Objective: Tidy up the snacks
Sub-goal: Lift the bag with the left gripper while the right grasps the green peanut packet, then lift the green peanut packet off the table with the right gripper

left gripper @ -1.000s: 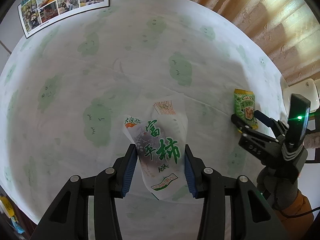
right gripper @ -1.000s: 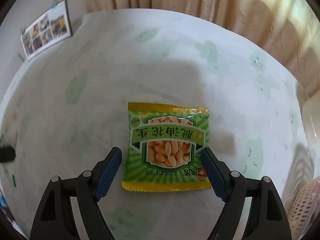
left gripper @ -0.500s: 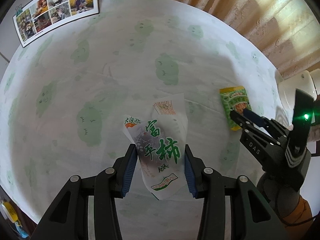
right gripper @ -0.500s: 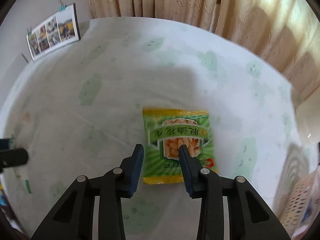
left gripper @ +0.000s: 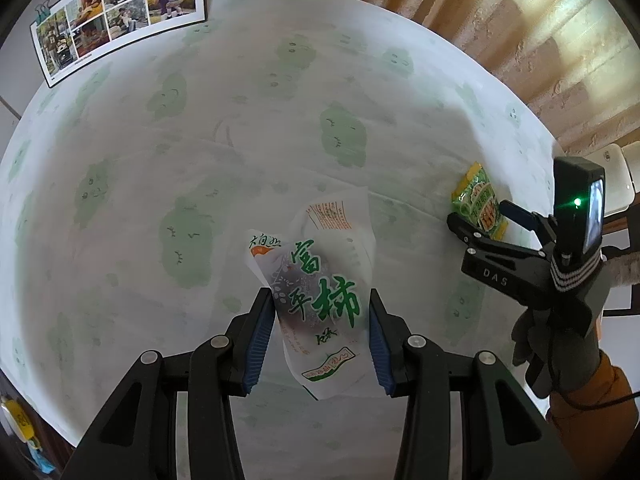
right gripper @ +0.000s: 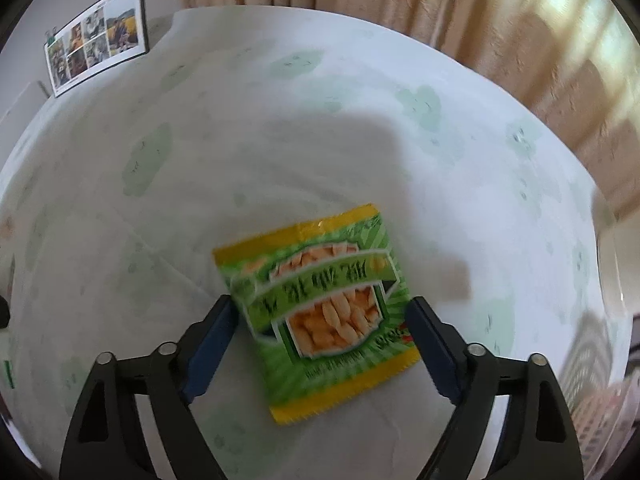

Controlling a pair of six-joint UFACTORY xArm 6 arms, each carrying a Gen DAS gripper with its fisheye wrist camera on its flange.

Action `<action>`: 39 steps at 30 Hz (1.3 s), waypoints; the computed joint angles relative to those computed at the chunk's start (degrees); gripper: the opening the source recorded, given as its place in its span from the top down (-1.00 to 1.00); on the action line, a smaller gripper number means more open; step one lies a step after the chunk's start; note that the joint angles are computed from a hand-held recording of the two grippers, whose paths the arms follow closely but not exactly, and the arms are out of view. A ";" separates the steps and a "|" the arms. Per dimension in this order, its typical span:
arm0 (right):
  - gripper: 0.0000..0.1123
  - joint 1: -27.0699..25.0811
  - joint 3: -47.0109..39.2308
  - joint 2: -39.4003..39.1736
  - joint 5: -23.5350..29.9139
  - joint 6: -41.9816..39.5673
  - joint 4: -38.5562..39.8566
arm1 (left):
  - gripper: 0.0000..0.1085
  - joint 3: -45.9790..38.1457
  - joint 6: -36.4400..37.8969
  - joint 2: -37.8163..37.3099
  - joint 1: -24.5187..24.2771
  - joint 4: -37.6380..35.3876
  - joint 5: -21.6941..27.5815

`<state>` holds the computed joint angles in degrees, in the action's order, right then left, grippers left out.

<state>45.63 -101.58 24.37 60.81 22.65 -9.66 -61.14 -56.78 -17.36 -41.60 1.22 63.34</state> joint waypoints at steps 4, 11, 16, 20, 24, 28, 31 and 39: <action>-0.57 -0.49 -1.11 1.13 -0.94 -0.47 1.73 | 0.25 0.77 -0.42 -0.55 0.41 -0.27 0.02; -0.14 -0.26 0.63 -0.91 -2.65 2.31 2.46 | 0.25 0.95 -0.67 -0.77 0.56 -0.14 0.13; 0.12 -1.16 4.29 -4.00 -5.99 4.31 6.80 | 0.24 0.75 -0.37 -0.73 0.38 0.05 -0.08; 0.32 -2.17 9.28 -8.11 -9.53 8.28 9.42 | 0.24 0.66 -0.51 -0.87 0.18 0.18 -0.18; 0.40 -3.44 16.32 -13.89 -12.21 15.81 7.21 | 0.24 0.50 -0.29 -0.62 0.15 -0.01 -0.35; 0.41 -5.07 20.22 -17.09 -12.77 20.19 5.07 | 0.24 -0.17 0.49 0.22 -0.13 -0.30 -0.63; 0.41 -6.73 23.22 -19.27 -14.30 23.34 5.51 | 0.24 -0.65 0.71 0.57 -0.34 -0.20 -0.54; 0.19 -8.78 25.78 -20.19 -14.91 22.56 10.14 | 0.24 -0.80 0.41 1.12 -0.10 -0.52 -0.57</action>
<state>36.86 -75.80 4.18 45.90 45.22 0.48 -61.94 -56.37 -16.24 -41.70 0.70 62.77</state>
